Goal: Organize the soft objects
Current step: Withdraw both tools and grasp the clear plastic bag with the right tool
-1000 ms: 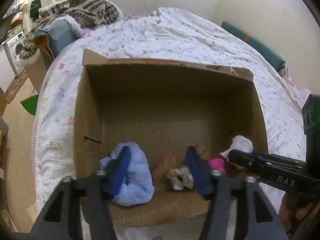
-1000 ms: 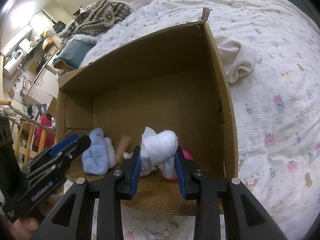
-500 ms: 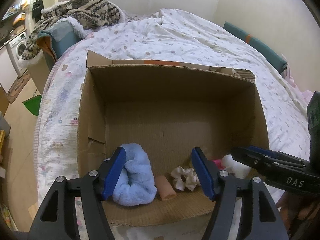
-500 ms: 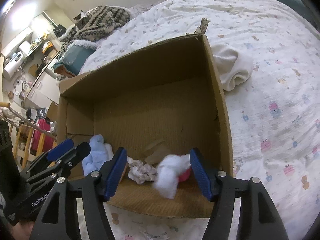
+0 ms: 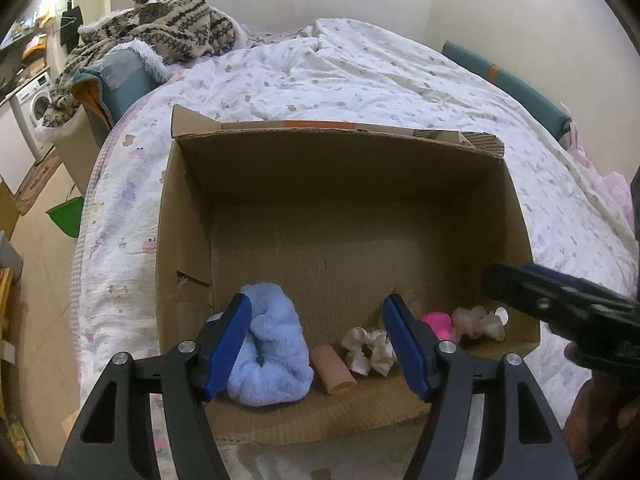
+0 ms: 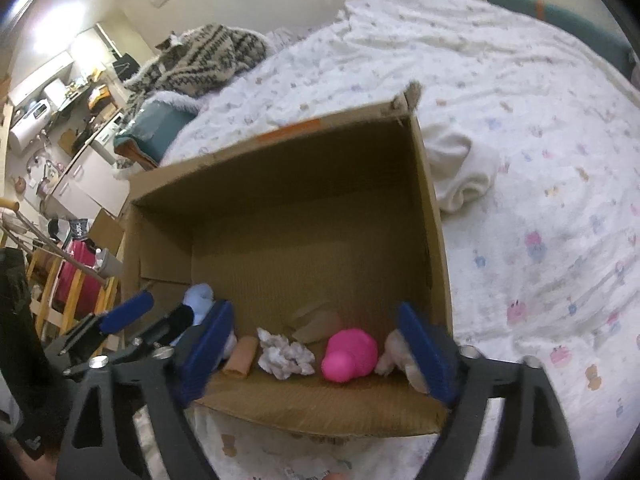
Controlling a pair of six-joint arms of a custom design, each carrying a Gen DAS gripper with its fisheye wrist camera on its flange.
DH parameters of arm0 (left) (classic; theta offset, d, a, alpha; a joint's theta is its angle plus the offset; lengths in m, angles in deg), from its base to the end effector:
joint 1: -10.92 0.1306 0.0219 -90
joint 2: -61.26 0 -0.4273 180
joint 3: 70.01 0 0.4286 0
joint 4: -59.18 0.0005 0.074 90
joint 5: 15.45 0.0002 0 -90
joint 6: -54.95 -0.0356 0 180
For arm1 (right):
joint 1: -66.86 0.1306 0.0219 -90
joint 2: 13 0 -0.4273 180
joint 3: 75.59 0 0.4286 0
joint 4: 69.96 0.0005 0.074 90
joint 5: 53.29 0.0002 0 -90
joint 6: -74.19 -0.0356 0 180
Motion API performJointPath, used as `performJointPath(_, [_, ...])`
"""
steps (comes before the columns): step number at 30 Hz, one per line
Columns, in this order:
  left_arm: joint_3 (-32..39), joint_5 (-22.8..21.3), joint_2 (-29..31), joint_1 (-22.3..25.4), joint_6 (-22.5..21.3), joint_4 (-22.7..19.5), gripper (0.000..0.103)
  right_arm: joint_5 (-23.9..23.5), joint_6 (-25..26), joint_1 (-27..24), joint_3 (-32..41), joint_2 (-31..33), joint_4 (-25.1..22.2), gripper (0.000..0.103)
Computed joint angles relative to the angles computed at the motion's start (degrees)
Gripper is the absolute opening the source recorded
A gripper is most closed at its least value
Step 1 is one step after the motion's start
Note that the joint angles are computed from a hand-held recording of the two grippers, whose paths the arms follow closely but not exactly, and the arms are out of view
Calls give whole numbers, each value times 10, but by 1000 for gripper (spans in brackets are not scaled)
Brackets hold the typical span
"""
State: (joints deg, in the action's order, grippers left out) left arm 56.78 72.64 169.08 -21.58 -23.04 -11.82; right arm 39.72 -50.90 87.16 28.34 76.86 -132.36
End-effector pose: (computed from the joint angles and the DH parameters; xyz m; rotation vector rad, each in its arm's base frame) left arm 0.5277 -0.3354 0.5902 0.4307 2.4637 -0.2873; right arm 0.4785 0.1745 0.5801 0.3394 2.4246 0.3761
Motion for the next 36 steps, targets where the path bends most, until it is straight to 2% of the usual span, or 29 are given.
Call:
performJointPath(5, [-1,3,-5,3,8,-2,65,12,-8,3,-7,-10,13,103])
performJointPath(14, [-15,0,-26,4,8,-8,65,38,-6,20,-15,-24,-5,103])
performJointPath(20, [-31,-10,-44,3,6,-15,65,38,-26,23,-26,-39,-18,103])
performJointPath(25, [-51,-2,-61,6,26,-26,65,34,-52,25,-42,-54,-25,103])
performJointPath(30, [-72,-12,-78,6,40,-30,65,36,-77,37,-60,-70,-34,103])
performJointPath(36, [-93,1,-96,15,67,-39,65,40,-102,53,-76,-81,-55,103])
